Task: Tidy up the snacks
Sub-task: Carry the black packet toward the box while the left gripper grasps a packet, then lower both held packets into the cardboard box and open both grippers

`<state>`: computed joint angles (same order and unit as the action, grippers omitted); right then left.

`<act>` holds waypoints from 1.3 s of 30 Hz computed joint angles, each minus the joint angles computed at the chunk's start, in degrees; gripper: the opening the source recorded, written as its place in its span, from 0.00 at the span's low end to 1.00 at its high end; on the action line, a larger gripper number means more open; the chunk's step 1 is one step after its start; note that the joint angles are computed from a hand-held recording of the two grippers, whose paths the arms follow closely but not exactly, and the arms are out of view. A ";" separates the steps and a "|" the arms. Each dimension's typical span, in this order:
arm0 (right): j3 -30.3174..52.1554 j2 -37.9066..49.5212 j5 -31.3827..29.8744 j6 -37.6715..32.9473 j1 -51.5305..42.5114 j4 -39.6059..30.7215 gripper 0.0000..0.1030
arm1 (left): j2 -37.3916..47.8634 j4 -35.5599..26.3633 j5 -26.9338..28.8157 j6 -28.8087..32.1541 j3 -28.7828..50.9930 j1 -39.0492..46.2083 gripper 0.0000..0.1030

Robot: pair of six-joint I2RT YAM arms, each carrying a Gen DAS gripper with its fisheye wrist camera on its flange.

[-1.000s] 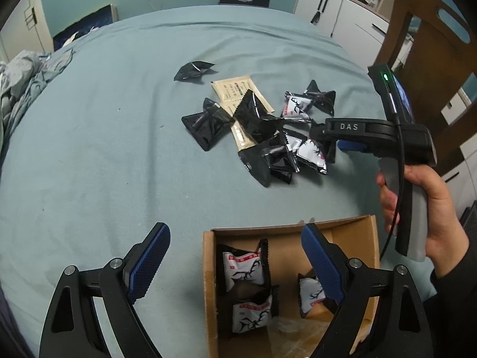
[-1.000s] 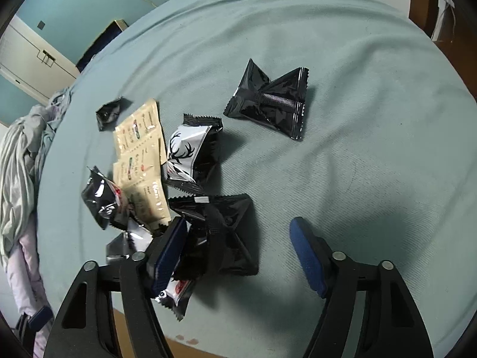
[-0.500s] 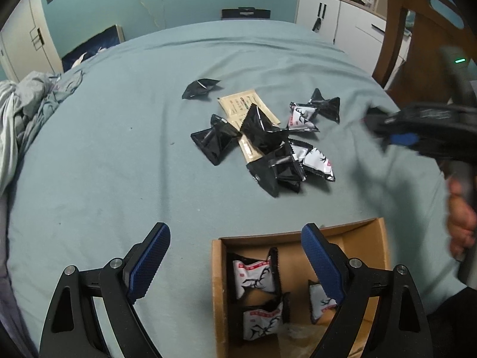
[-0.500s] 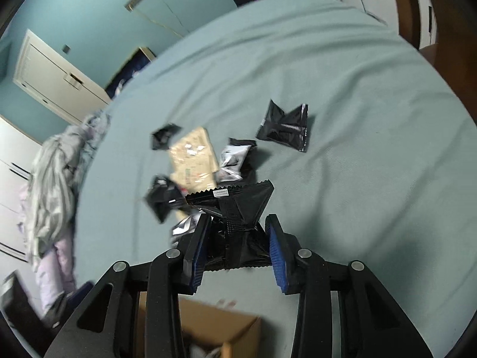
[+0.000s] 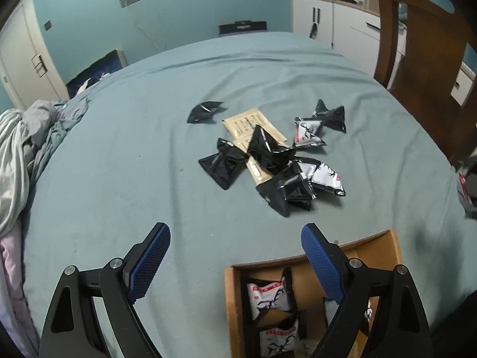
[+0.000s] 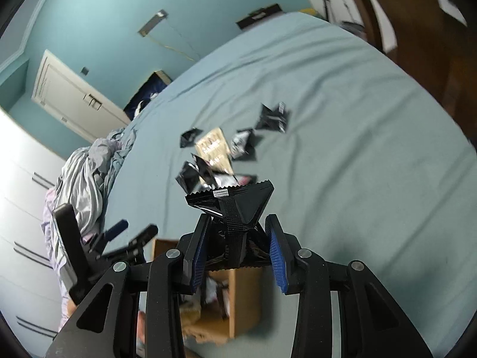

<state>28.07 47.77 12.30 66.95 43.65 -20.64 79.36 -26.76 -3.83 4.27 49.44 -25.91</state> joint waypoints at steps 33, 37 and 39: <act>5.79 24.64 -14.70 -7.81 -14.59 11.80 0.35 | 43.06 -20.93 23.84 -4.40 36.98 1.68 0.47; 6.14 24.30 -13.26 -7.96 -13.79 11.00 0.35 | 41.35 -20.03 24.64 -4.99 34.62 2.35 0.38; 6.51 24.14 -12.06 -8.14 -13.23 10.01 0.35 | 39.25 -19.50 24.76 -5.01 32.63 2.74 0.36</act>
